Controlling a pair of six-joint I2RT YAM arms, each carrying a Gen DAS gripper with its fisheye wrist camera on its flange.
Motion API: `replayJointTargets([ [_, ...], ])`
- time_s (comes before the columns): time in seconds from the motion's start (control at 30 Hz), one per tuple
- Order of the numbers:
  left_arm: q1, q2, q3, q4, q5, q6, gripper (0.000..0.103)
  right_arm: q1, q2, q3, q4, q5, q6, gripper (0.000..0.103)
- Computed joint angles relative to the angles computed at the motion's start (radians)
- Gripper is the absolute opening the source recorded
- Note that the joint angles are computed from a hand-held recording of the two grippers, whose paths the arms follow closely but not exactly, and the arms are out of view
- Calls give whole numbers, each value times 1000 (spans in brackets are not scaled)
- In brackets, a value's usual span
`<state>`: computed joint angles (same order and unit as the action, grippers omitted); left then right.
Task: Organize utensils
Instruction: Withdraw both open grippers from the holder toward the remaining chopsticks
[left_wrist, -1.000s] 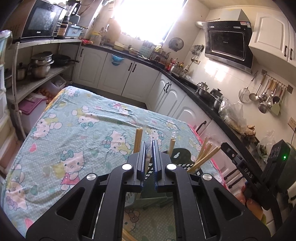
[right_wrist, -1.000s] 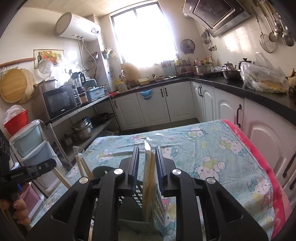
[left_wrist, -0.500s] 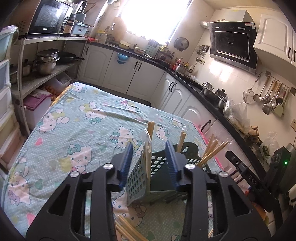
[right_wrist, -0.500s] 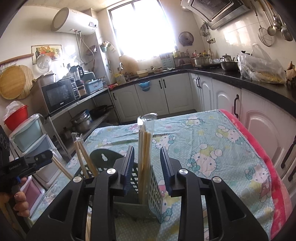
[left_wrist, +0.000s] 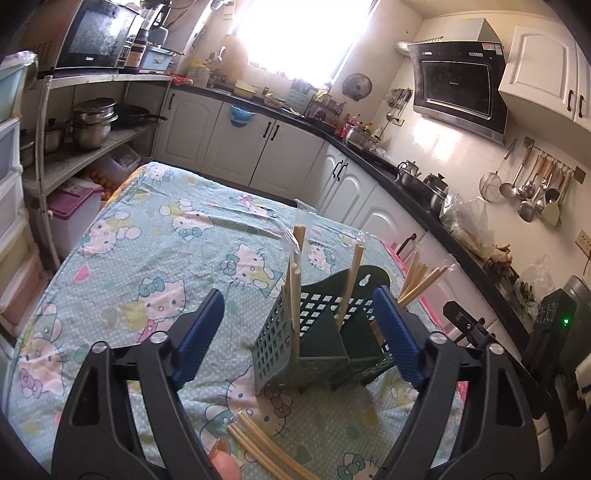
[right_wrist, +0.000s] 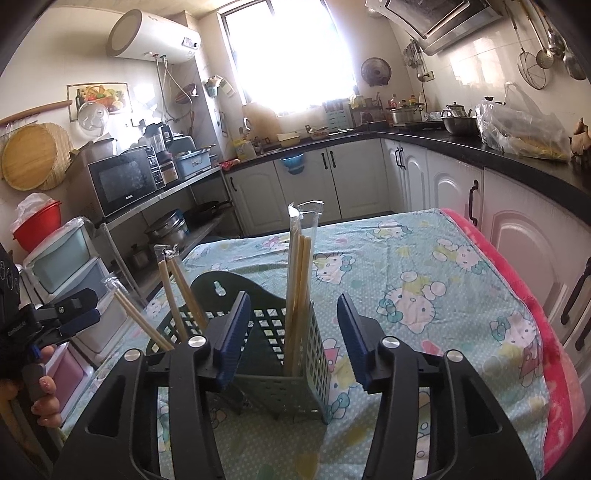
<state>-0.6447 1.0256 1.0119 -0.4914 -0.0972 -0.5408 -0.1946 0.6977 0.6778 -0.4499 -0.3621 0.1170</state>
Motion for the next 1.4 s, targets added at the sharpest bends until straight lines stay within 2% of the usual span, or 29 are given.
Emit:
replayJointTargets([
  [0.1, -6, -12, -9, -1, -4, -5, 86, 0, -26, -4, -21, -3, -1, 53],
  [0.2, -10, -35, -29, 1, -9, -7, 92, 1, -43, -6, -34, -4, 0, 61],
  [0.4, -23, -69, -61, -7, -23, -18, 92, -5, -103, -17, -79, -12, -11, 68],
  [0.87, -52, -101, -112, -27, -36, -42, 92, -78, -187, -37, -186, -71, -57, 71],
  [1.4, -62, -139, -189, -57, -33, -80, 92, -91, -252, -74, -270, -86, -84, 71],
])
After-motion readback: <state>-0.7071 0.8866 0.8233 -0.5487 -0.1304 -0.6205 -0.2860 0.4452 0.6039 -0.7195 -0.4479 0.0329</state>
